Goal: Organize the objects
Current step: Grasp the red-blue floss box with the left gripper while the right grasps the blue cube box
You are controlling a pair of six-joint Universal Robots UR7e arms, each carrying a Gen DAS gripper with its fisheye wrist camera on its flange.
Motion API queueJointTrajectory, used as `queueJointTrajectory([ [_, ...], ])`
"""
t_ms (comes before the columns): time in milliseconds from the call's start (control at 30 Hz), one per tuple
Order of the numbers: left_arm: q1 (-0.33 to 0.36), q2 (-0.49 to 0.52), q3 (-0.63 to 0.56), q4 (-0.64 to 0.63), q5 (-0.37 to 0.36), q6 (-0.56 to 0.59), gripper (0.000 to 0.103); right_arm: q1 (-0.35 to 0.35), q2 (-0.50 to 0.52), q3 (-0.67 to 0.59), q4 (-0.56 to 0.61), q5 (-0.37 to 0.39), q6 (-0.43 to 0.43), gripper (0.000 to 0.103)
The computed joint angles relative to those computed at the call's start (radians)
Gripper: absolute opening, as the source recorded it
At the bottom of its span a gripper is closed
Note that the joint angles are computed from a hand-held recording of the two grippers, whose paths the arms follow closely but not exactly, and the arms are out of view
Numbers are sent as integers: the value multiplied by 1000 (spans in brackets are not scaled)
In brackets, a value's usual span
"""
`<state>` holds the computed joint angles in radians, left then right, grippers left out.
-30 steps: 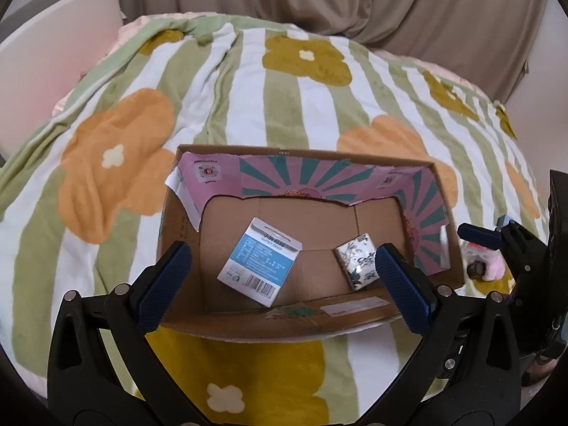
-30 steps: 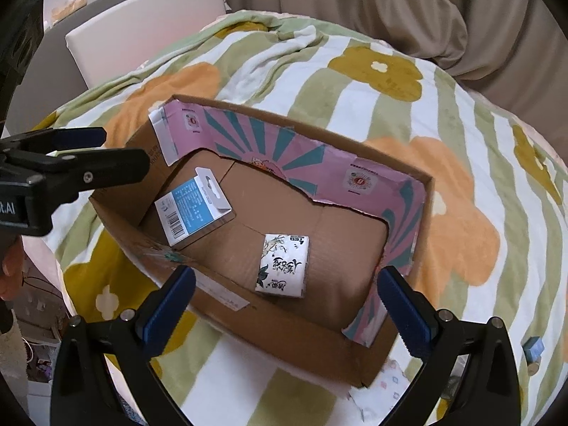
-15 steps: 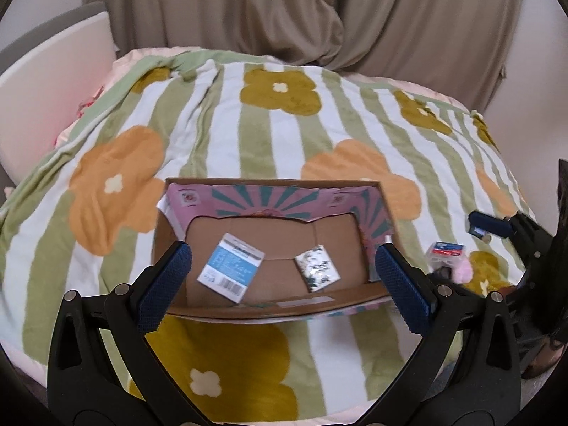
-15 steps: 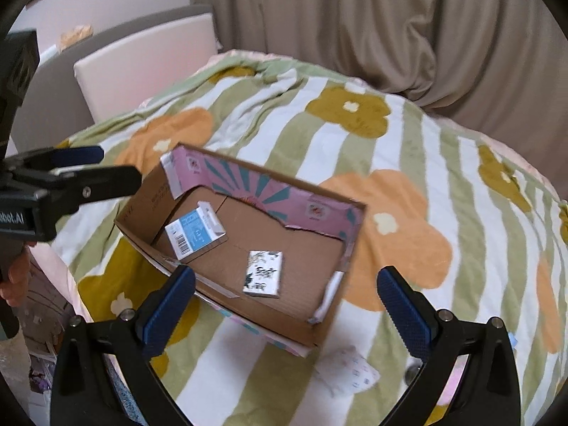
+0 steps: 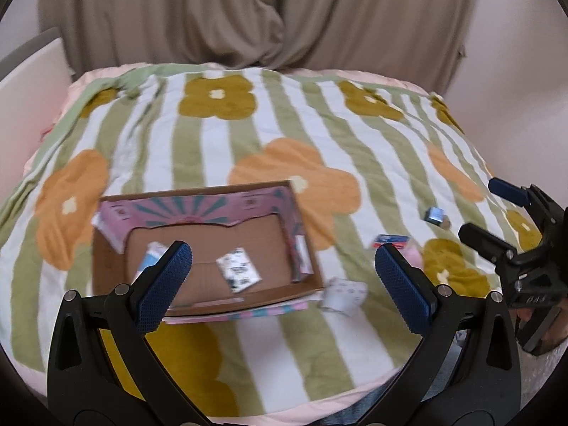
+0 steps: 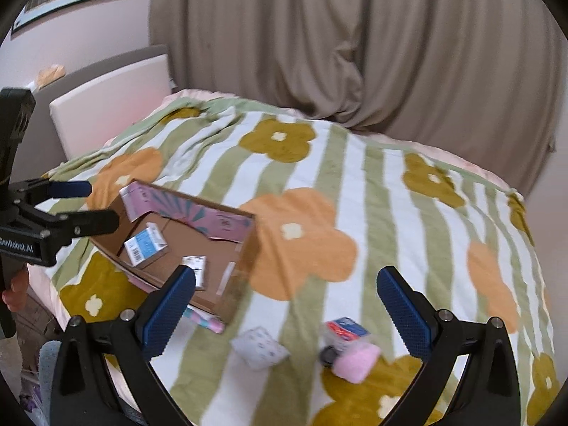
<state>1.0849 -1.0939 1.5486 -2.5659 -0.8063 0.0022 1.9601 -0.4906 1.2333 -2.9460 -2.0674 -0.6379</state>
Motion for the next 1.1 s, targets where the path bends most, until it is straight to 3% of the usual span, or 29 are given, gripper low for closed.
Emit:
queueJointTrajectory([
  [300,-11,133,-96,73,-123,-28,102,-64,-99,77,-37,-18,-8,102],
  [500,3,237,-188,137,-191,-34,102,-117,-125,83,-46,-54,-75,102],
  [633,26,305,-265,190,-254,-48,102,-156,-142,76,-12,-49,-53,102],
  [867,54,422,-384,274,-277,-31,102,-219,-126,32,40,-48,-37,102],
  [1100,84,533,-516,390,-299,-17,102,-266,-52,-93,132,-66,-70,102],
])
